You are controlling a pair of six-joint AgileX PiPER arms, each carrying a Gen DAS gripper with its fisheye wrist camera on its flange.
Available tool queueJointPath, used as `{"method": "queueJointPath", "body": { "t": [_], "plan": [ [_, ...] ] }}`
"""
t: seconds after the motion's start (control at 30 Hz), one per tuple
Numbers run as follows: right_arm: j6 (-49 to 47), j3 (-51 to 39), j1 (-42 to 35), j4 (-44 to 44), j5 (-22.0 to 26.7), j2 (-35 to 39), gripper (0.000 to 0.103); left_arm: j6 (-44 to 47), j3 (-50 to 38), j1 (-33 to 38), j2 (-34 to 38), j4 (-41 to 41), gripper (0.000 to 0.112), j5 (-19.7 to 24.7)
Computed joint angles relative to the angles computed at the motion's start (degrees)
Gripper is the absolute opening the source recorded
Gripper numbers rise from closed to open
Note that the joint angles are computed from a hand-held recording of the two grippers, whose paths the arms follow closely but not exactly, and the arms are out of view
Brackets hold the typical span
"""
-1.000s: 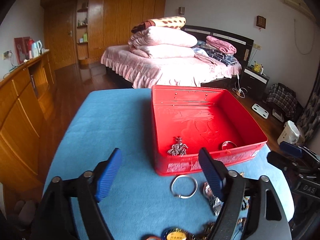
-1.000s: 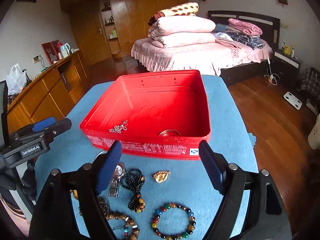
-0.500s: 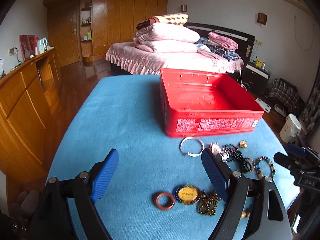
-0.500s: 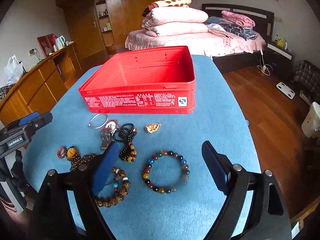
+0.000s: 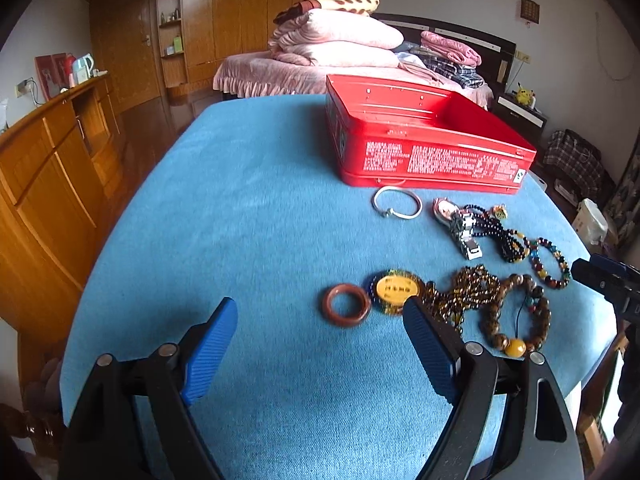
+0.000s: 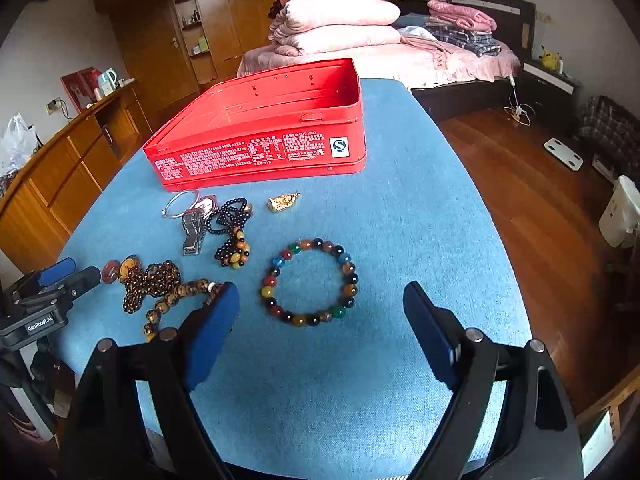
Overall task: Organize jewelry
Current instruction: 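Withdraw both tools from the tin back toward the remaining jewelry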
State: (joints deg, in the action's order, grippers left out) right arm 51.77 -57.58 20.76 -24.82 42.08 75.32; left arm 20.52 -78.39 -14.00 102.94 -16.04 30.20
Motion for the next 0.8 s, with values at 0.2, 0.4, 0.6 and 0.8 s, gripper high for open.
{"method": "queueJointPath", "body": {
  "t": [0.2, 0.4, 0.6, 0.8],
  "plan": [
    [0.4, 1.0, 0.2, 0.3, -0.5, -0.2, 0.082, -0.8, 0.3, -0.4, 0.8, 0.8, 0.083, 0.1],
    [-0.1, 0.6, -0.1, 0.6, -0.6, 0.6, 0.082, 3.3, -1.6, 0.6, 2.8, -2.7, 0.066, 2.9],
    [-0.1, 0.7, -0.6, 0.6, -0.8, 1.2, 0.082, 5.2, -2.8, 0.9, 3.7, -3.8, 0.064, 3.3],
    [-1.1, 0.4, -1.5, 1.5, -1.3, 2.1, 0.082, 5.0, -2.9, 0.1, 3.8, -2.8, 0.040, 2.4]
  ]
}}
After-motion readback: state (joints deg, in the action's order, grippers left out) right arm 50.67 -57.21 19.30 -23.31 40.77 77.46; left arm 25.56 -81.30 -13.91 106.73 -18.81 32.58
